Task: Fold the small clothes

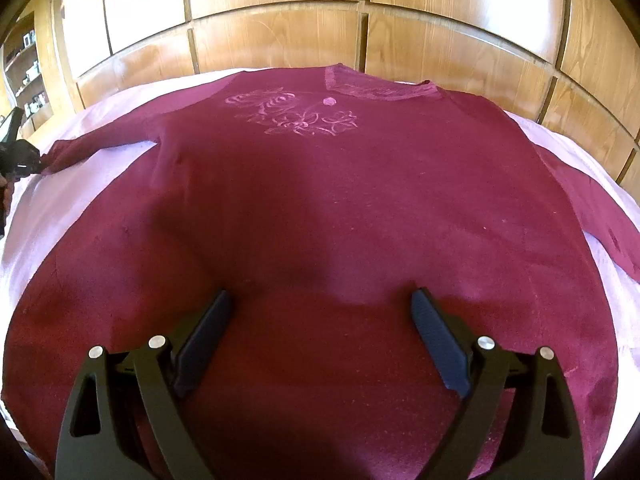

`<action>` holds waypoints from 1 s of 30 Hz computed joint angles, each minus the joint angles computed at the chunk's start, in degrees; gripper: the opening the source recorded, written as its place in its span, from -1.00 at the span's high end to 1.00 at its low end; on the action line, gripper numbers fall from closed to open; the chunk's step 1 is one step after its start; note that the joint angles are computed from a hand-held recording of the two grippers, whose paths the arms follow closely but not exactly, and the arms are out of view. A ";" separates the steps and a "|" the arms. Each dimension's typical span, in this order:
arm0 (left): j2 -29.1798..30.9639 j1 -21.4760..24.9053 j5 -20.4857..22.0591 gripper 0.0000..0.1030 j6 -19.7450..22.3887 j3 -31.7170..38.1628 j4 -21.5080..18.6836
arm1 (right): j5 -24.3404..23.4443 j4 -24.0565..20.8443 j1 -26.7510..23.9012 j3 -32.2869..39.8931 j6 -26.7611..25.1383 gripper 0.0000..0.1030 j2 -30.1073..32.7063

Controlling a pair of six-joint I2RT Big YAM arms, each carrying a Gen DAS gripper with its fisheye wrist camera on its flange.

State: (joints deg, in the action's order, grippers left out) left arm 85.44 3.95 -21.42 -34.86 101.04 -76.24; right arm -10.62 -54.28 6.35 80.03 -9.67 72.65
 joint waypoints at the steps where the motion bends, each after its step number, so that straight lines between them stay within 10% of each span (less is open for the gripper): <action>1: 0.18 0.04 -0.84 0.90 0.13 0.10 -0.69 | 0.08 -0.03 0.02 0.03 -0.02 -0.76 -0.01; 14: -1.38 -3.98 -3.58 0.83 -5.85 3.47 -5.19 | -2.55 -1.59 -1.01 1.30 0.50 -0.77 0.43; 17: -5.48 -8.81 2.83 0.83 -2.80 0.65 0.40 | -5.04 -6.42 -2.38 4.14 -0.59 -0.76 1.06; 21: -10.70 -18.10 11.86 -0.08 4.88 -4.25 7.17 | -7.59 -7.83 -8.22 5.53 0.18 -0.75 -1.14; 30: -15.56 -31.62 28.66 -0.10 9.63 -12.23 9.45 | -5.07 -12.14 -22.77 4.83 -1.31 -0.72 -2.60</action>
